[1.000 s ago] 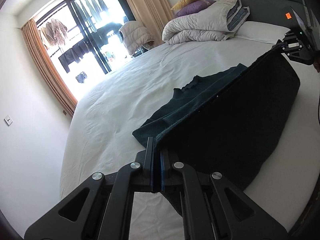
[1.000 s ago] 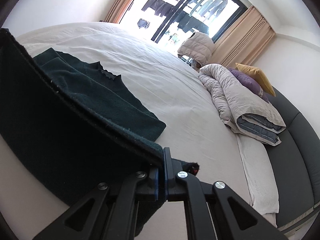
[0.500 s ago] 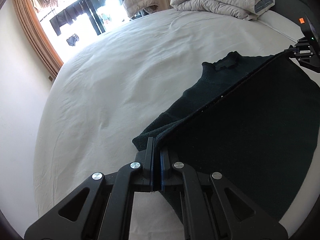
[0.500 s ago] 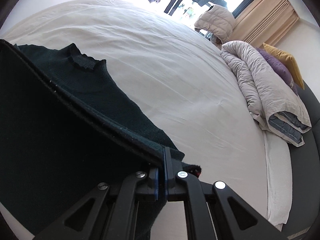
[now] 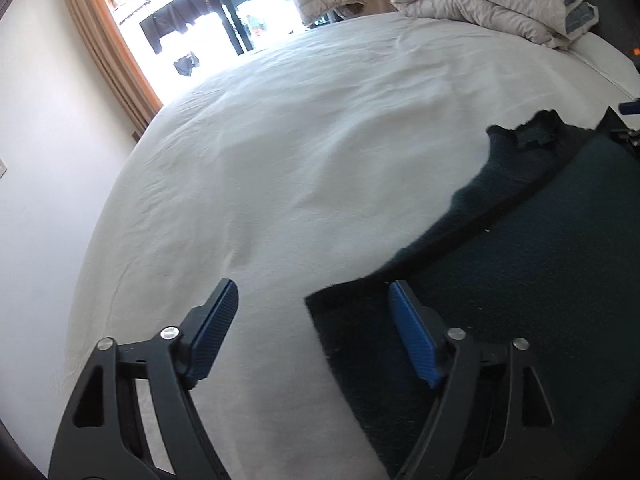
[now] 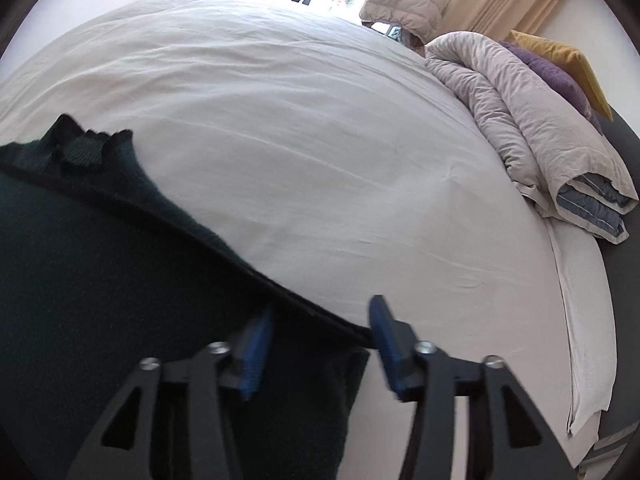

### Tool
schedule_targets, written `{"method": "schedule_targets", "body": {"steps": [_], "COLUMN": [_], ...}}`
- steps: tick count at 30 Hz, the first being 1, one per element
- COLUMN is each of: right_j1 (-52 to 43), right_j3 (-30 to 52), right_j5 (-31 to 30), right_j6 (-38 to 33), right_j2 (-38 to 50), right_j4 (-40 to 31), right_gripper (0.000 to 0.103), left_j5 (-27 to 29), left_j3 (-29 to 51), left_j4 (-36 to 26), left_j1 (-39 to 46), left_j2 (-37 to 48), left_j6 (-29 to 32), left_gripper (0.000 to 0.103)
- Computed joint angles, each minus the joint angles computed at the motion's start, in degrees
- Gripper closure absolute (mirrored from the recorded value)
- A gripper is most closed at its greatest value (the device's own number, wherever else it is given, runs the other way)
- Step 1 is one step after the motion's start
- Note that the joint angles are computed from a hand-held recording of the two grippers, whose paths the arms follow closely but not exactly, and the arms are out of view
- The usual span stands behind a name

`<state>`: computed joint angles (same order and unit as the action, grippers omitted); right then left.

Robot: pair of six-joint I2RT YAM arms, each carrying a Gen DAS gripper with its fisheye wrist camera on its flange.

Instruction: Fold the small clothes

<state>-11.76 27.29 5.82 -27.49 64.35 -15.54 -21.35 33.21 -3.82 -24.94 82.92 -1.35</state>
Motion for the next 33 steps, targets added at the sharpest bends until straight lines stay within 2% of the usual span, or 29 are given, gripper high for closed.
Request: {"method": "schedule_targets", "body": {"steps": [1,3,7,9,11,13,15,17,21,23,25,28,30,32,33], "right_j1": [-2.13,-6.04,-12.03,-16.50,-22.16,-24.27,-24.80,-24.92,-30.78,-33.23,-33.83,-33.07,-33.38,-34.15,-34.63], "right_j3": [0.14,1.30,2.17,3.22,5.33,6.00,4.54,2.10,-0.92,-0.98,-0.85,-1.39,-1.61,-2.27,-2.32], "right_j5": [-1.40,-3.59,-6.25,-12.00,-21.41,-25.25,-26.65,-26.22,-30.38,-32.19,-33.13,-33.08,-33.48,-34.22,-34.50], "right_j6": [0.89,2.44,4.95,6.12,5.08,2.90,-0.42,-3.27,-8.15,-10.35,-11.42,-10.45,-9.84,-10.06,-10.49], "right_j2": [0.28,2.13,0.08,-2.18,-1.26,-0.27,-1.41,-3.40,-5.10,-4.85,-4.95,-6.70,-7.07,-7.75,-7.49], "right_j4": [0.30,-0.52,-3.73,-7.37,-11.81,-16.17,-18.71,-19.94,-22.48,-23.53,-24.62,-24.65,-24.41,-24.28,-24.01], "right_gripper": [0.014,0.014,0.014,0.016,0.016,0.016,0.024,0.034,0.043,0.052,0.063,0.070,0.073,0.076,0.077], "left_j5": [0.97,1.50,1.75,3.16,3.68,3.03,1.21,-1.66,2.38,4.41,10.71,21.89,21.90,21.53,21.56], "left_j3": [0.13,0.02,-2.80,-4.73,-6.54,-8.29,-10.62,-11.86,-14.57,-15.01,-14.25,-11.06,-8.78,-6.85,-5.55], "left_j4": [-0.20,-0.52,-1.43,-3.27,-5.51,-7.91,-11.01,-13.91,-11.72,-9.09,-6.08,-1.98,-0.37,0.46,0.26], "left_j1": [1.48,3.60,6.19,6.26,4.53,1.54,-2.79,-7.85,-8.53,-5.53,1.25,9.63,9.83,8.92,8.63], "left_j2": [-0.40,-1.76,-9.23,-14.81,-20.35,-25.45,-31.37,-33.25,-29.76,-27.60,-24.23,-14.51,-9.80,-6.79,-4.92], "left_j6": [-0.24,-0.39,-3.08,-5.25,-7.64,-10.59,-13.99,-18.10,-21.43,-20.85,-19.27,-17.35,-16.64,-15.37,-15.15], "left_gripper": [0.023,0.023,0.023,0.023,0.023,0.023,0.023,0.023,0.023,0.023,0.023,0.023,0.025,0.041,0.056]}}
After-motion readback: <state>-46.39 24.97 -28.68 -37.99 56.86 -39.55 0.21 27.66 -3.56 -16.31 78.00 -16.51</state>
